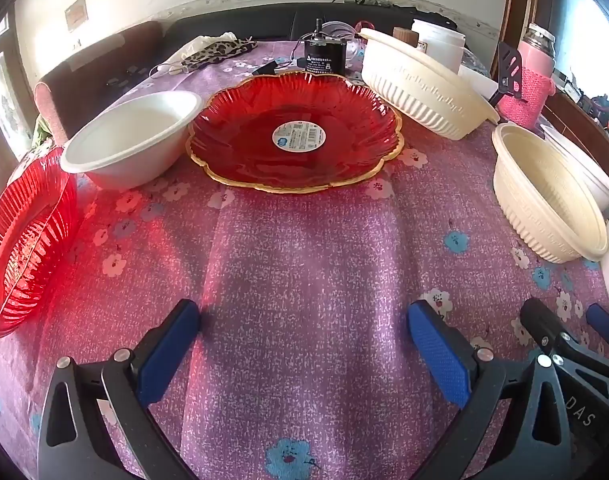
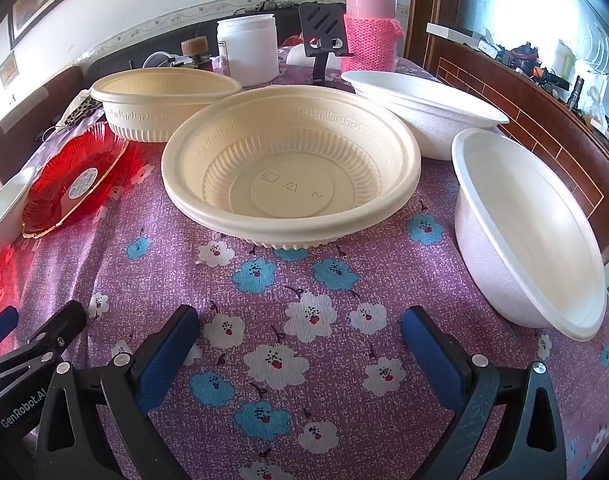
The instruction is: Organize plates and bowls
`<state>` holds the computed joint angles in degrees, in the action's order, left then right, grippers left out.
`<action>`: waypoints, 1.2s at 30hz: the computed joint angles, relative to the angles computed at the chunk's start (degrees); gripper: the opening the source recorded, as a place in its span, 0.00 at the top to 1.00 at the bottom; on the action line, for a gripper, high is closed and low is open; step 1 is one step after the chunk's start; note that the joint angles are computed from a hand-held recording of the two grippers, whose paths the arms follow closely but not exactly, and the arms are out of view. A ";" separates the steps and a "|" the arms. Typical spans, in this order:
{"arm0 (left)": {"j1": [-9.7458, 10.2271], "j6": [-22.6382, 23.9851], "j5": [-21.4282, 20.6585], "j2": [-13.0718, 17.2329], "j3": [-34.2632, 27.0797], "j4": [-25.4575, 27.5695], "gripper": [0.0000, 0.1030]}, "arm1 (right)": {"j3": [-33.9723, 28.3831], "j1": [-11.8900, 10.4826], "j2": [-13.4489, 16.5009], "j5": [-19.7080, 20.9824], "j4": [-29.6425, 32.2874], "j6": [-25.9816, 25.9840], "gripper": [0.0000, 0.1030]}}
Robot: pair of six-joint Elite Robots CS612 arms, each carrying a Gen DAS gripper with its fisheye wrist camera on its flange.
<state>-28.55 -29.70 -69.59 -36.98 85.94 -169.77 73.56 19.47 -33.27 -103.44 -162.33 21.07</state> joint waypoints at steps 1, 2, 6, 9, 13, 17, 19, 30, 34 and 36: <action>0.02 -0.05 -0.13 0.00 0.00 -0.04 0.00 | -0.04 0.02 0.02 -0.14 0.07 -0.08 0.01; 0.04 -0.04 -0.17 -0.01 0.03 -0.09 0.00 | -0.04 0.02 0.02 -0.14 0.07 -0.08 0.01; 0.04 -0.03 -0.19 -0.02 -0.01 0.09 0.00 | -0.10 0.05 0.03 -0.31 0.22 -0.16 0.01; 0.00 -0.04 -0.02 -0.02 -0.07 0.29 0.00 | -0.06 0.03 0.01 -0.28 0.20 -0.10 0.01; 0.08 -0.15 -0.26 -0.07 0.14 -0.04 0.00 | 0.08 -0.03 -0.06 -0.18 0.11 -0.11 0.01; 0.11 -0.23 -0.49 -0.11 -0.13 0.85 0.00 | 0.02 -0.02 -0.03 -0.23 0.19 -0.13 0.01; 0.21 -0.48 -0.90 -0.16 -0.48 2.11 0.00 | -0.02 0.01 -0.01 -0.28 0.22 -0.14 0.01; -0.21 0.49 -1.14 -0.94 0.69 2.54 0.00 | -0.07 -0.05 0.03 -0.12 0.21 -0.49 0.01; 0.47 5.08 -6.33 -3.00 3.88 1.22 0.14 | 0.51 -0.49 -0.26 2.05 -0.30 -2.42 0.01; 0.70 5.37 -8.19 -5.07 8.22 -3.84 0.23 | 0.73 -0.68 -0.55 3.04 0.27 -2.25 0.01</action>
